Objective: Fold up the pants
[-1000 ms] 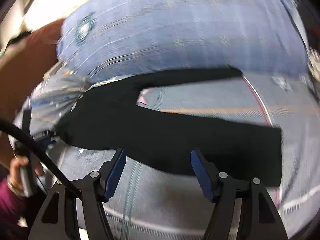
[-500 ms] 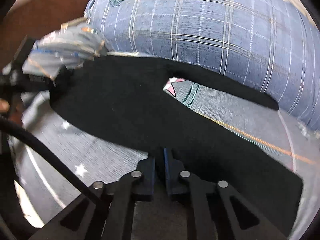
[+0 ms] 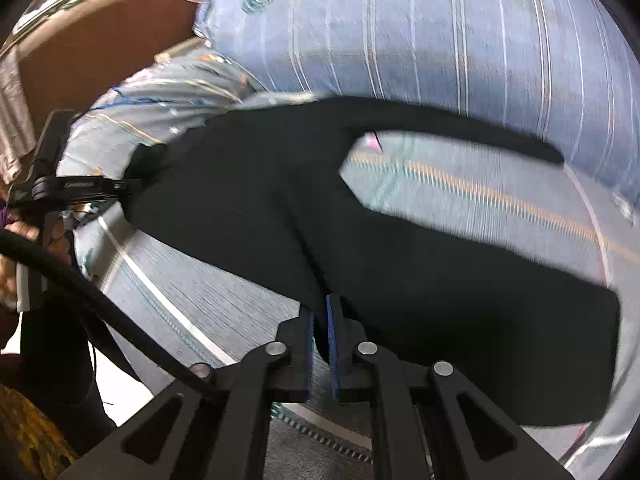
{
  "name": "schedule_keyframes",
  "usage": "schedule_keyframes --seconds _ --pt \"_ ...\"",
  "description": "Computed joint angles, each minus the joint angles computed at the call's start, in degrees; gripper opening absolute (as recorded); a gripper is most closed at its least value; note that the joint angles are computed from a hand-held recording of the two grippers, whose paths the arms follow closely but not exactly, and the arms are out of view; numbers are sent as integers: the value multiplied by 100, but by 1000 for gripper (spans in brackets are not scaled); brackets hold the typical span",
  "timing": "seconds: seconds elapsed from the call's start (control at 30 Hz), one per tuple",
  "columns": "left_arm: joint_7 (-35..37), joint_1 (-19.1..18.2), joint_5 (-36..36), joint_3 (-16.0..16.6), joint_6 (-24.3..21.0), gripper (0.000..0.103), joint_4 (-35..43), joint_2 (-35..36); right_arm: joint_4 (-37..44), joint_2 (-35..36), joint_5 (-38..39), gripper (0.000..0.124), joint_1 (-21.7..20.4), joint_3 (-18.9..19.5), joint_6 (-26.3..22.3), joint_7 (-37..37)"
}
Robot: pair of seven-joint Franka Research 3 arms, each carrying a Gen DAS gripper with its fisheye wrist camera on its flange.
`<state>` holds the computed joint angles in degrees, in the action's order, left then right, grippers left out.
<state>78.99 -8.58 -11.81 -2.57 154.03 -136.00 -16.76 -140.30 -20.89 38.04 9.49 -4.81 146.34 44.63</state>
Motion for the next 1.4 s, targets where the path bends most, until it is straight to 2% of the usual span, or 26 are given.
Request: schedule_keyframes --seconds 0.1,0.17,0.23,0.27,0.4,0.43,0.53,0.6,0.63,0.67,0.73,0.8,0.87,0.93,0.97,1.0,1.07,1.13,1.17,1.23,1.27,1.4 --pt "-245 177 371 -118 46 32 34 -87 -44 -247 205 28 -57 -159 -63 -20" --pt "-321 259 632 -143 44 35 -1 -217 -134 -459 113 53 -267 -155 185 160" --pt "-368 286 826 -146 68 42 -64 -368 -144 -518 -126 65 -577 -159 551 489" --pt "-345 257 861 -123 87 44 -54 -393 -127 -482 -294 67 -711 -124 668 682" --pt "-41 -73 613 29 280 64 14 -342 291 265 -1661 67 -1636 196 1048 2120" --pt "48 -159 516 63 286 67 39 -317 394 408 -1866 67 -1695 189 1034 2298" --pt "301 -343 316 49 231 69 192 -105 815 995 -2459 67 -1789 122 784 2793" --pt "302 -312 392 -78 129 69 353 110 910 1128 -1776 63 -1497 -184 712 2219" --pt "290 -300 404 -132 82 69 409 184 932 1141 -1331 30 -1362 -321 687 1774" --pt "309 -306 369 -158 37 69 464 261 942 1129 -1148 7 -1299 -347 702 1536" --pt "412 -335 218 -184 49 69 521 394 970 1106 -1240 7 -1314 -298 720 1483" --pt "447 -315 149 -229 2 70 591 517 938 1083 -1320 7 -1370 -276 948 1532" --pt "633 -336 -78 -221 -93 74 667 647 968 1187 -1797 7 -1572 -177 1102 2115" --pt "767 -318 -228 -256 -60 84 711 717 1186 1421 -1573 9 -1549 -307 782 2043" --pt "849 -316 -315 -264 -67 86 755 746 1156 1413 -1489 11 -1525 -305 905 1945" --pt "991 -322 -446 -251 -109 88 815 767 1172 1398 -1590 16 -1533 -279 930 1963" --pt "1103 -262 -488 -273 -167 88 967 844 1270 1363 -1615 47 -1510 -268 811 1915" --pt "1134 -180 -420 -311 -244 92 1206 987 1428 1340 -1144 61 -1342 -303 834 1394" --pt "1214 -149 -440 -320 -332 94 1376 1090 1442 1310 -966 63 -1281 -312 840 1166" --pt "1397 -70 -535 -346 -487 95 1740 1317 1874 1525 -375 63 -1077 -347 532 416" --pt "1526 -24 -618 -366 -551 95 1984 1487 2068 1659 -273 63 -1045 -300 439 263" --pt "1860 239 -523 -535 -1031 97 3097 2303 3239 2576 266 63 -980 -26 5 -536"
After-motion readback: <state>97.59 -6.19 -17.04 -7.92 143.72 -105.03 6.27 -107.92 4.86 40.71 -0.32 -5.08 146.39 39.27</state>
